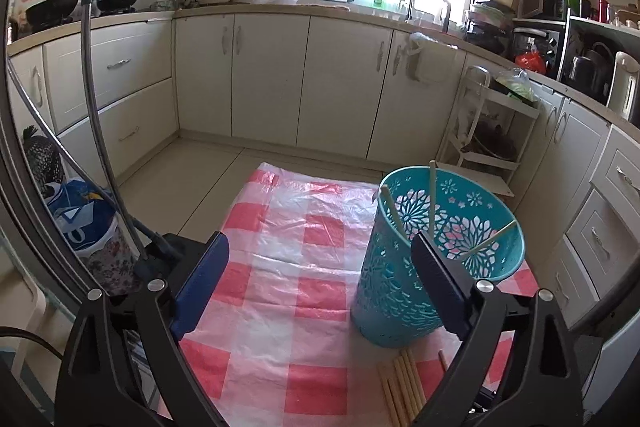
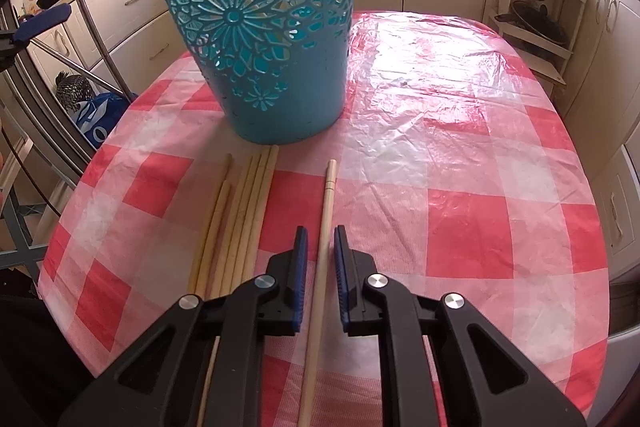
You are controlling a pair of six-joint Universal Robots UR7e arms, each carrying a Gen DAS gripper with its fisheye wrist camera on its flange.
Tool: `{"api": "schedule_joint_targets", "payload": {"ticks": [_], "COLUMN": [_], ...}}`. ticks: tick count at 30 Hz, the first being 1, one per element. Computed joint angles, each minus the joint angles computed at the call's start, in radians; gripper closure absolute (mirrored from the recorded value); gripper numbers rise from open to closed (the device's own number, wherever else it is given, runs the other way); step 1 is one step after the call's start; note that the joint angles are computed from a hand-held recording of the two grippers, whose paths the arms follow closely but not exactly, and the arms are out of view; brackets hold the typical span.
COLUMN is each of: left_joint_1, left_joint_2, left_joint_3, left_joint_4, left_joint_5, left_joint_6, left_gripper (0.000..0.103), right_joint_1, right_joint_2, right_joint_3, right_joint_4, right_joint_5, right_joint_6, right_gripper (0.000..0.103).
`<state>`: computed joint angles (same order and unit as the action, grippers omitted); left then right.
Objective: Organize utensils
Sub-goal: 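Grasp a wooden stick with the right tool, then raise the stick over the teal basket and open the right tool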
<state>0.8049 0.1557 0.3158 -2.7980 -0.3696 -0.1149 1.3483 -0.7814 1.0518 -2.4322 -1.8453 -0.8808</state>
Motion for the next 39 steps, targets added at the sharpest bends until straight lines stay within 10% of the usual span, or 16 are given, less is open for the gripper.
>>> {"api": "schedule_joint_targets", "payload": {"ticks": [13,22,32,39], "left_joint_1": [-0.004,-0.001,0.006,0.006], "left_joint_2": [-0.004,-0.05,-0.118,-0.127], "left_joint_3": [-0.004,0.074,0.186,0.2], "left_joint_4": [0.118,0.154,0.148,0.137], "left_joint_5": [-0.01,-0.01,-0.013,-0.01], "left_joint_6": [-0.06,-0.121,-0.212,-0.226], "left_gripper": [0.009,0.009,0.009,0.009], "right_joint_1": [-0.004,0.009,-0.019,0.0], "right_joint_2": [-0.001,0.002,-0.04,-0.136], "right_joint_3": [-0.006,0.033,-0.035,-0.008], "right_joint_4": [0.01,-0.093,0.076,0.056], "right_joint_5": [0.024,-0.034,0.13,0.448], "right_joint_6": [0.032,-0.043,0.128,0.168], "right_gripper": [0.073,0.097,0.097,0.097]}}
